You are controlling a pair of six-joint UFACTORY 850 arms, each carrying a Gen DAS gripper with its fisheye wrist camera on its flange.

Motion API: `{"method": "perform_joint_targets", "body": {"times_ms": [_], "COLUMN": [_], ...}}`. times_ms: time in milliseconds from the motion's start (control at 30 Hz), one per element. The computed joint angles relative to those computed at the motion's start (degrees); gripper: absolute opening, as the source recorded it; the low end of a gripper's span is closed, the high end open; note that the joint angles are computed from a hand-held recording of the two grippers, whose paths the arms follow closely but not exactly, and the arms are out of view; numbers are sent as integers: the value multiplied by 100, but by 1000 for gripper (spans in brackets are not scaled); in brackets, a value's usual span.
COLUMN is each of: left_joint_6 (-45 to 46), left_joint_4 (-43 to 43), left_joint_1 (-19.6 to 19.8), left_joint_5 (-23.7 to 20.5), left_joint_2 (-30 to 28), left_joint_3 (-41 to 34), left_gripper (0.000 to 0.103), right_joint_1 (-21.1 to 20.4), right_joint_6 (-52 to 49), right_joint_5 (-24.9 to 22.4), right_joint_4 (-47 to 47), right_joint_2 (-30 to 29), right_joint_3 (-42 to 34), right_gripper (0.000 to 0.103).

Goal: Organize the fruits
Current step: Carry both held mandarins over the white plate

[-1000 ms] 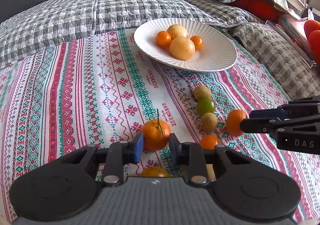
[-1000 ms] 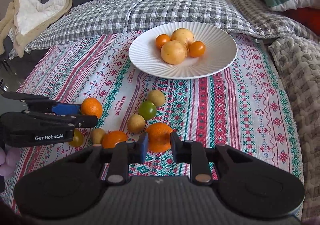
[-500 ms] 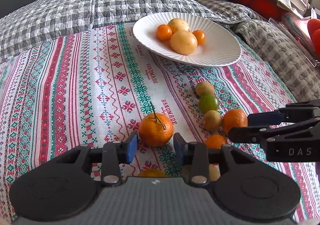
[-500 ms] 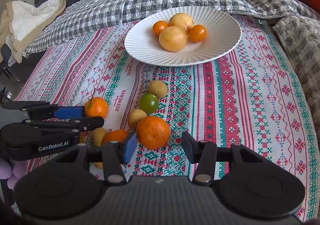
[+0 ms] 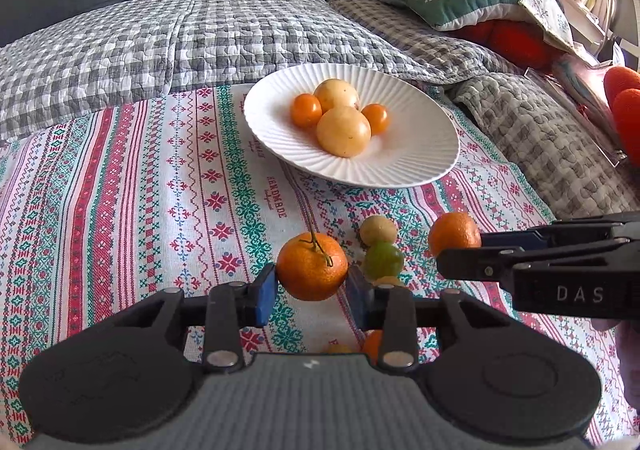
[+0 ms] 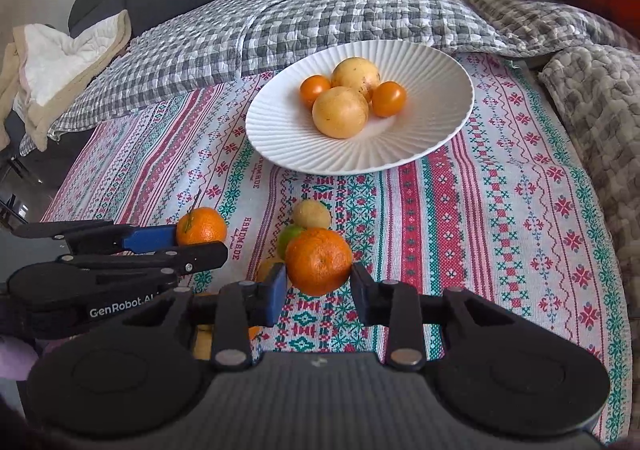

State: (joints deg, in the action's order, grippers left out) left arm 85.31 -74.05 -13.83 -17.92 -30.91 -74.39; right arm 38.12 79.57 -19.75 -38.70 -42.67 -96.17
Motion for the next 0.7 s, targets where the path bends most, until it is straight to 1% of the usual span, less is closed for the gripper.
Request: {"method": "perform_joint_targets", "body": {"times_ms": [100,167,333,433,533,700], "left_joint_6": [24,-93,-457,-723,-1178,-1900], "left_joint_4": [-102,-23,286,515,975,1759], "left_joint_1": [-58,-106,-209,-255,-290,-334], "left_joint_5": [-40,-53,-11,5,38,103], "left_joint_2": [-12,-87,-309,-460,-637,-907], "left_joint_3": [-105,-261,-730,-1012,-1259,-1593], "left_gripper": [29,29,29,29,29,29], "right_joint_1": [-43,-97,-269,-343,-403,-419], "right_joint_6": [874,1486,2661,3030,3298,3352], "right_joint_5": [-92,-81,-41,-49,-13,-26], "right_joint_4": [-865,-1347,-2062,-2233,-2302,-2396], "right_joint_2": [89,136,168,133,55,-113], "right_joint_3": [58,114,199,195,143,-47], "right_gripper": [31,31,31,31,31,31]}}
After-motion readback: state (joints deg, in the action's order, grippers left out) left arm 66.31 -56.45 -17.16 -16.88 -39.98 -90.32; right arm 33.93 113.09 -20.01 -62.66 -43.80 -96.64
